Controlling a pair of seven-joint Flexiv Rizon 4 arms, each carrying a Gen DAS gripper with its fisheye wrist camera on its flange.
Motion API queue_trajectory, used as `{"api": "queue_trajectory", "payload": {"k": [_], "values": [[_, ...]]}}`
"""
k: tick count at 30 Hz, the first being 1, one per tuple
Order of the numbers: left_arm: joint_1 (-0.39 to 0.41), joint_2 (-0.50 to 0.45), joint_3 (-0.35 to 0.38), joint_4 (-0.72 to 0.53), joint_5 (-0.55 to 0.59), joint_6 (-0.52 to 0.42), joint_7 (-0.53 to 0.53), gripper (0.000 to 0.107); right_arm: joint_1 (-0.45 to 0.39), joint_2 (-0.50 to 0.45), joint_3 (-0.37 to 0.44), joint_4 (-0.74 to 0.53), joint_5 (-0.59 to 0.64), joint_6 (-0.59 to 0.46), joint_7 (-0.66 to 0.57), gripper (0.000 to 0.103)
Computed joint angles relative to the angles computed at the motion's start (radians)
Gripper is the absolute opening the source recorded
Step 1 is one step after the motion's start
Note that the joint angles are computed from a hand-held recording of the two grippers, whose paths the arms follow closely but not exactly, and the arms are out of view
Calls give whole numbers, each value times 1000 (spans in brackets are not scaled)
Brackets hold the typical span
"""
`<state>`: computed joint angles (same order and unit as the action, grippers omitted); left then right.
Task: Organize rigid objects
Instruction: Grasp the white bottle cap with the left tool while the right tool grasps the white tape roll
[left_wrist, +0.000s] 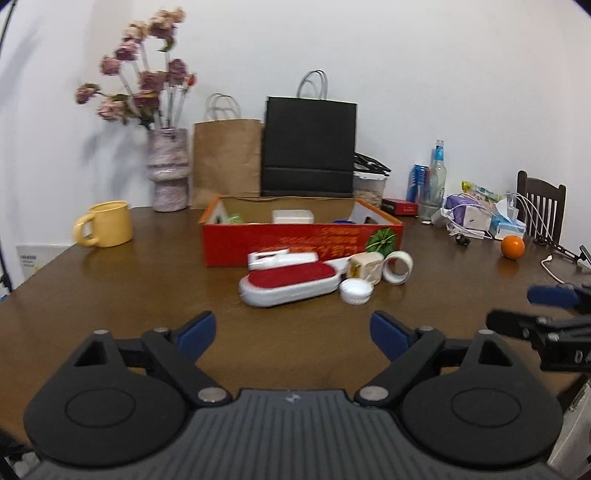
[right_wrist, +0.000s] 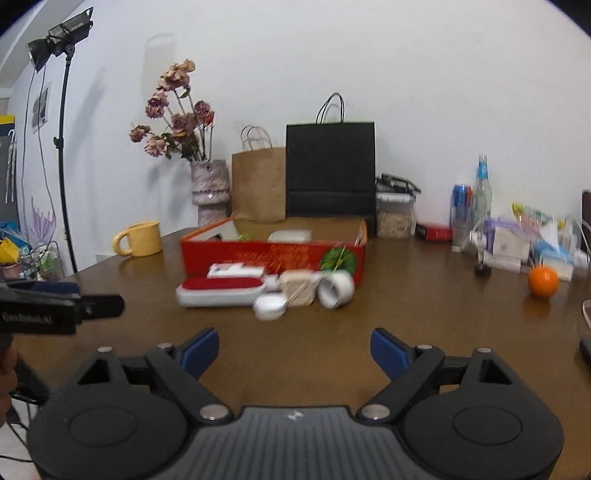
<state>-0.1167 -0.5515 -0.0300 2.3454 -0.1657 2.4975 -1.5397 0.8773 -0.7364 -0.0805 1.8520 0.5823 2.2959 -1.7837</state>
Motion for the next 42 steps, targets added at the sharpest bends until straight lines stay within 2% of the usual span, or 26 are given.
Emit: {"api": "queue_trajectory", "payload": {"k": [1,3,5,10,12,13,14,16,17,18,20,22,23,29,31,35,39,42], "values": [[-15,-17,-4,-34,-24,-20,12,88,-35,-7,6,-18,-44,-12,11,87],[-55,-52,-5,-110,-99,-81,48,79,-94,-23,8,-64,-119,-61,38,81],[-91,-88,-10,-193,-181,-165,71,74,-161,-42,17,-115,-225,-132,79,81],[-201,-181,37,-378,-379,-318,123,69,-352,-139,89,-309,-562,-328,162,81],[-251,-218,69,-442,-458,-355,150,69,-468,-200,205,-422,-719,-446,197,75],[-265,-235,79,-470,-481,-369,162,69,-500,-224,243,-464,-766,-492,210,72],[-280,-249,91,-494,-504,-383,175,69,-549,-257,312,-518,-830,-558,211,66],[-321,-276,123,-535,-569,-411,204,69,-632,-316,449,-587,-919,-625,179,60],[-351,-289,150,-556,-616,-431,224,65,-660,-343,509,-615,-940,-647,159,52],[-375,-301,172,-573,-658,-445,240,60,-679,-366,553,-641,-949,-669,143,40],[-382,-310,178,-589,-685,-457,250,56,-694,-396,604,-673,-941,-693,114,27],[-340,-304,138,-587,-632,-442,236,43,-714,-426,659,-692,-928,-696,75,26],[-336,-304,138,-586,-609,-441,228,40,-716,-432,669,-696,-917,-696,66,25],[-395,-318,187,-600,-679,-446,294,39,-696,-401,627,-647,-885,-649,49,25],[-394,-300,177,-571,-675,-417,297,39,-675,-382,582,-621,-869,-609,82,25],[-353,-227,120,-452,-611,-307,277,39,-608,-300,447,-503,-816,-467,178,25],[-294,-131,65,-305,-552,-219,227,39,-503,-185,316,-318,-698,-283,232,25],[-255,-61,42,-197,-495,-155,175,39,-425,-113,264,-189,-597,-161,264,25]]}}
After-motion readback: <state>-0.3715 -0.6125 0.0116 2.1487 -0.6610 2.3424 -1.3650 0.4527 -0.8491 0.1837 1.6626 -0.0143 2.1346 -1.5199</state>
